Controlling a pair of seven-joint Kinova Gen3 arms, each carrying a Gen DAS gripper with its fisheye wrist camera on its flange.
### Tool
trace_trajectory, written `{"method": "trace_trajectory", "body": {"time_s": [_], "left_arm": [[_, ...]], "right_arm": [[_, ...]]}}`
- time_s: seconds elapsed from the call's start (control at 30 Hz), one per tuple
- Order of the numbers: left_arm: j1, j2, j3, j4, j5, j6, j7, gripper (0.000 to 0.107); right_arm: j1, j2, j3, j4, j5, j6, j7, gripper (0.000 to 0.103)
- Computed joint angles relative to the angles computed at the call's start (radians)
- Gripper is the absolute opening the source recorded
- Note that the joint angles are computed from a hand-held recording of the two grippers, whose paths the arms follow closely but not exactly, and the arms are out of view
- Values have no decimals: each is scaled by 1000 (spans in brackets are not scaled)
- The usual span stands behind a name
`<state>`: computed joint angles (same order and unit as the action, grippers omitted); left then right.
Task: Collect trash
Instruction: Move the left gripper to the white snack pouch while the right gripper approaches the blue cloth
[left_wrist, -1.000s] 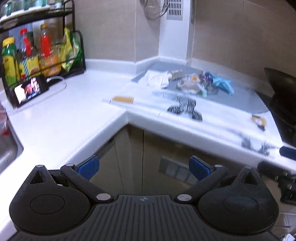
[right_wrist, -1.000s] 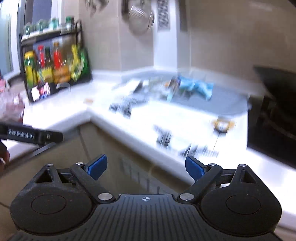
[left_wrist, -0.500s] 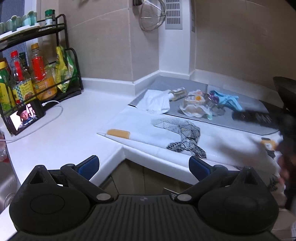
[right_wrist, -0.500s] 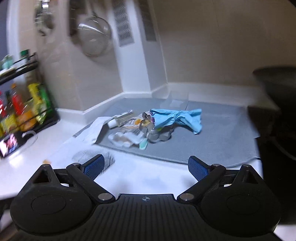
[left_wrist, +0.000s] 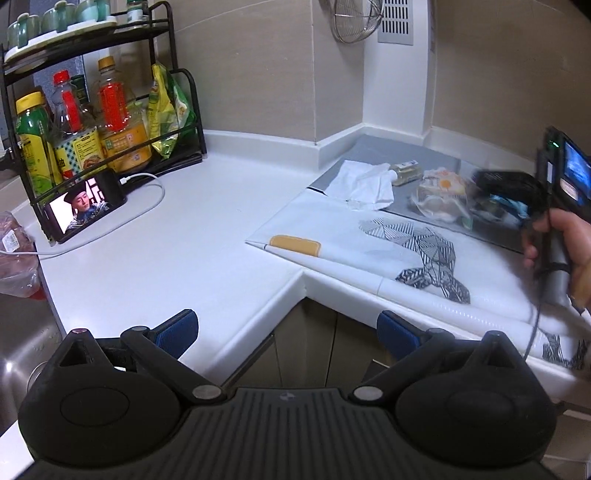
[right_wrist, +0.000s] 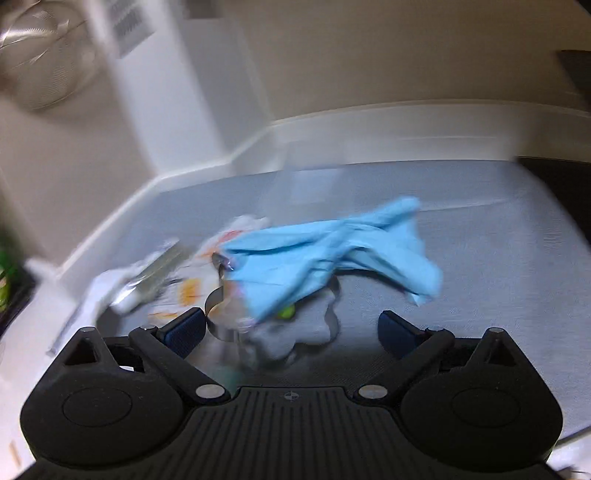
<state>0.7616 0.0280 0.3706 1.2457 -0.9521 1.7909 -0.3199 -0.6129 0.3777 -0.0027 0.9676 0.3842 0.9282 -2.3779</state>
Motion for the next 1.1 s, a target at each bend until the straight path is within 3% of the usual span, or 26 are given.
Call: {"method": "trace_trajectory", "body": {"time_s": [0.1,0.27,0.4,0.5,0.6,0.67,0.83,0.97,1.1], "left_arm": [[-8,9,-8,-13,0,-30,-11,103],[-31,60,-53,-87,26,-136,-75,103],[-40,143,-117,-187,29,-225,-137,103],[-66,212,-163,-276,66,-284,-220,103],[-112,283,-198,-378,131,-341,-315,103],[-157,320,-210,-438,199,-385,-383,103],[-177,460,-246,-643,270,-368,-552,103],[-215,567,-235,-828,375,-302,-685,103],[-249,667,-250,-1013,454,-218,-702,103]], "right_arm": [[-36,-41,61,50,58,24,-111,100],[144,-97,-124,201,60,-154,-61,103],[150,-76,-171,209,172,-167,-77,103],[203,-61,-216,183,114,-191,2,103],[182,-68,-159,193,49,-229,26,103],[194,-60,-170,175,37,-213,41,103],[177,-48,-173,150,80,-163,47,103],[166,-46,-163,146,84,-155,49,103],[148,-39,-154,138,141,-129,-11,103]]}}
